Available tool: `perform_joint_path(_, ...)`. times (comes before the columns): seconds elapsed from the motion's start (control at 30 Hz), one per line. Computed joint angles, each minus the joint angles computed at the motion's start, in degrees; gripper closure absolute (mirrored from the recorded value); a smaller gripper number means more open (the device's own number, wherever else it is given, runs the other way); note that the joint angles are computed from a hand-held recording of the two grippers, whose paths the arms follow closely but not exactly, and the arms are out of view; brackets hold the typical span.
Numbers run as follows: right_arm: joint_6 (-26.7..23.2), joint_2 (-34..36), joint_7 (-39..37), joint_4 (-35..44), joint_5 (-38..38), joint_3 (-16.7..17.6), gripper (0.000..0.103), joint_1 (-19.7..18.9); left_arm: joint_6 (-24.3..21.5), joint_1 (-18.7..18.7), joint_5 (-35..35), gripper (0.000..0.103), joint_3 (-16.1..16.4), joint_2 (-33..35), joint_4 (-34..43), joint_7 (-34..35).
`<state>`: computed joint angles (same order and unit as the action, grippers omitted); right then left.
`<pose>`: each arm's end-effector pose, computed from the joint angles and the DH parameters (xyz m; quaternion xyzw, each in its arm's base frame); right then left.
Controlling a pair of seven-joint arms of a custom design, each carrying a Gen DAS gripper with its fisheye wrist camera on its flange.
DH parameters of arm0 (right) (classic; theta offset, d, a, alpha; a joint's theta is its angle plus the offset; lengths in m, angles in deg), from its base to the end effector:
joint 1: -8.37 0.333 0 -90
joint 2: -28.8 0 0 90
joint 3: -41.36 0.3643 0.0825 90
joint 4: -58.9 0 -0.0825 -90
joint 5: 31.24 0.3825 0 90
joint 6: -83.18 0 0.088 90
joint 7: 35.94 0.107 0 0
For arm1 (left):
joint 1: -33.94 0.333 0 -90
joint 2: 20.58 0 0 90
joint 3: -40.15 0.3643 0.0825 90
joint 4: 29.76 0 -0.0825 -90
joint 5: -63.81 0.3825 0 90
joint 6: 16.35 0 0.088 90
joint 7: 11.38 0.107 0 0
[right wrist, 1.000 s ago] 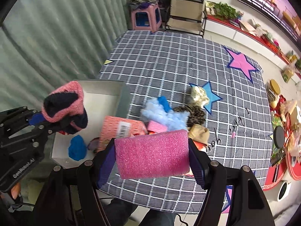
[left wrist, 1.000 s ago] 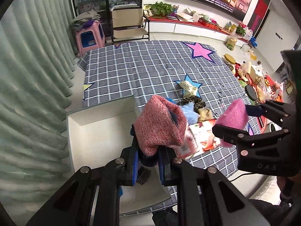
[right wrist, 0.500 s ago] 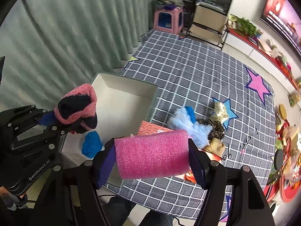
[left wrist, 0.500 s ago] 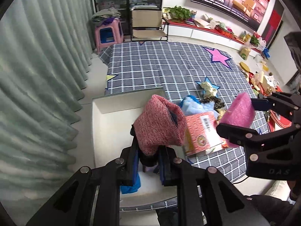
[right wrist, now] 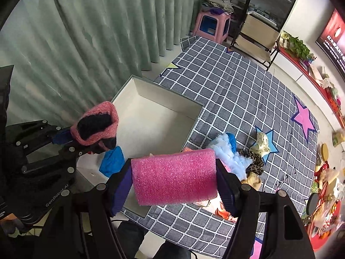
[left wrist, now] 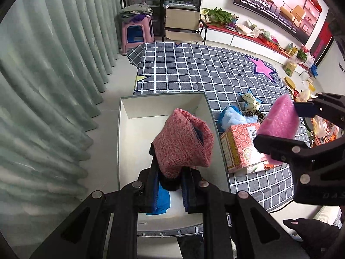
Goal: Organize soft objects
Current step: 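Carry pink sock in left tool while right tool carries foam tube to box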
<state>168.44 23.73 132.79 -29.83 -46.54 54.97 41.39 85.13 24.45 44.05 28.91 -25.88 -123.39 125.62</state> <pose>0.3682 0.3572 0.7262 -0.4676 0.8722 -0.1322 0.0555 0.4914 -0.2245 0.7164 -0.2033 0.9591 -0.1969 0.0097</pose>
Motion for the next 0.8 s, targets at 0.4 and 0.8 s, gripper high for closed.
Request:
perform_joint_path(0.4, 0.6, -0.2, 0.5, -0.6, 0.2, -0.2, 0.031, -0.2, 1.0, -0.2, 0.9, 0.084, -0.2, 0.6, -0.1, -0.6)
perform_joint_path(0.8, 4.8, -0.9, -1.4, -3.7, 1.8, -1.6, 0.031, -1.8, 3.9, -1.4, 6.2, 0.084, -1.1, 3.5, -0.3, -5.5)
